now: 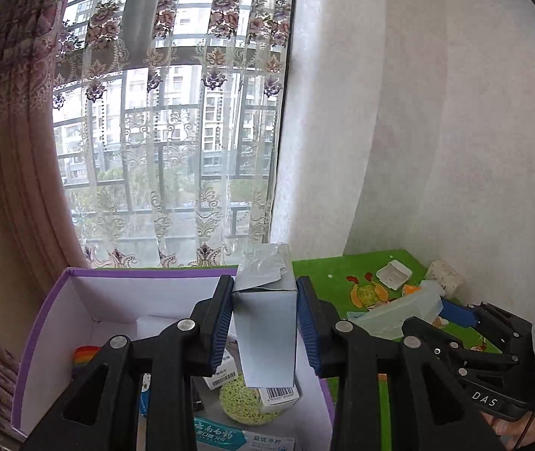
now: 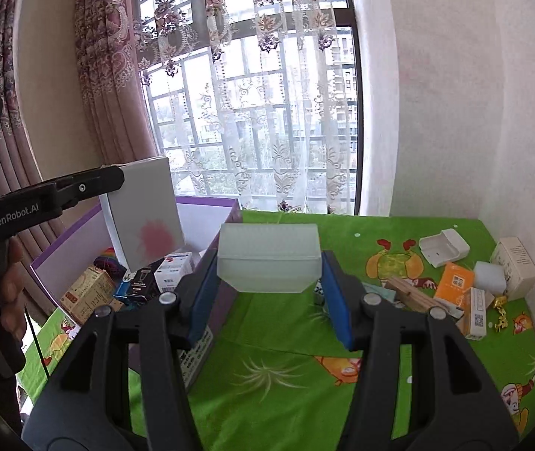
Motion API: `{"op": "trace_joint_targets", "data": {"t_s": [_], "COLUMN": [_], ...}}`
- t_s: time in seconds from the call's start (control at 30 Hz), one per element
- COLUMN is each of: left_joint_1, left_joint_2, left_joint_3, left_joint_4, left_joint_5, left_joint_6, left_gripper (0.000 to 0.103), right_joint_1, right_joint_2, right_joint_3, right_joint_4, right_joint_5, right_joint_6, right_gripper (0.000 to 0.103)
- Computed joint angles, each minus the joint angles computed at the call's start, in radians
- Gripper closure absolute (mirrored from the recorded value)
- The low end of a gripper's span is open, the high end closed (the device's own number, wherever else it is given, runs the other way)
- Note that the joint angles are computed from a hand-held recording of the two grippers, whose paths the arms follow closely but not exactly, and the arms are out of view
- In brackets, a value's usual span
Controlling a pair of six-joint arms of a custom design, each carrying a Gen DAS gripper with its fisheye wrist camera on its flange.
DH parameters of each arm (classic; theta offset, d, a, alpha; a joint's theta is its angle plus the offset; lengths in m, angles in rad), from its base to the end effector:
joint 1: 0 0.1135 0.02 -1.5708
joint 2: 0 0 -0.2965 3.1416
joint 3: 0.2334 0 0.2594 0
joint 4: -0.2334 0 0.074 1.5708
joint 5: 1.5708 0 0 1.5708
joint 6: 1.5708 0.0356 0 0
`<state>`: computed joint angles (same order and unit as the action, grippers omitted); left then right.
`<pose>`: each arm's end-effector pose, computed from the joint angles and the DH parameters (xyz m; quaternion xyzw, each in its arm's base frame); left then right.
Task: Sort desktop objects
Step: 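Carry the white carton and clear container over the purple box, then open both grippers to drop the carton and container into the purple box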
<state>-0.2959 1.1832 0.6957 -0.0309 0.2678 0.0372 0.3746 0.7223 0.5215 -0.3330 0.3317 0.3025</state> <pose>0.2394 -0.0828 0.2691 0.2082 0.8340 -0.1787 0.4787 0.1434 0.0439 0.2632 0.0509 0.8590 0.0271 0.5087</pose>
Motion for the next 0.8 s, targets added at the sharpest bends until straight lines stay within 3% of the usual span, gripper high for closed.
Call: {"op": "trace_joint_targets", "data": {"t_s": [0.37,0.63,0.7,0.8], "left_joint_1": [0.148,0.225,0.238,0.254], "left_joint_2": [0.025,0.051,0.054,0.038], "left_joint_3": [-0.026,-0.018,-0.019,-0.035], "left_joint_4": [0.043,0.038,0.036,0.056], "left_joint_5": [-0.019,-0.054,-0.066,-0.068], "left_joint_6": [0.021,0.002,-0.015,-0.032], "left_gripper": [0.069,0.067,0.045,0.03], "right_joint_1": [0.235,0.27,0.268,0.264], "right_joint_2": [0.273,0.396,0.407,0.397], "right_joint_3": [0.062,0.103,0.105,0.1], "right_joint_4": [0.186,0.244,0.239,0.234], "right_joint_5": [0.119,0.084,0.076,0.081], "right_joint_6": [0.046,0.041,0.051,0.055], "right_gripper": [0.047,0.047,0.047,0.041]}}
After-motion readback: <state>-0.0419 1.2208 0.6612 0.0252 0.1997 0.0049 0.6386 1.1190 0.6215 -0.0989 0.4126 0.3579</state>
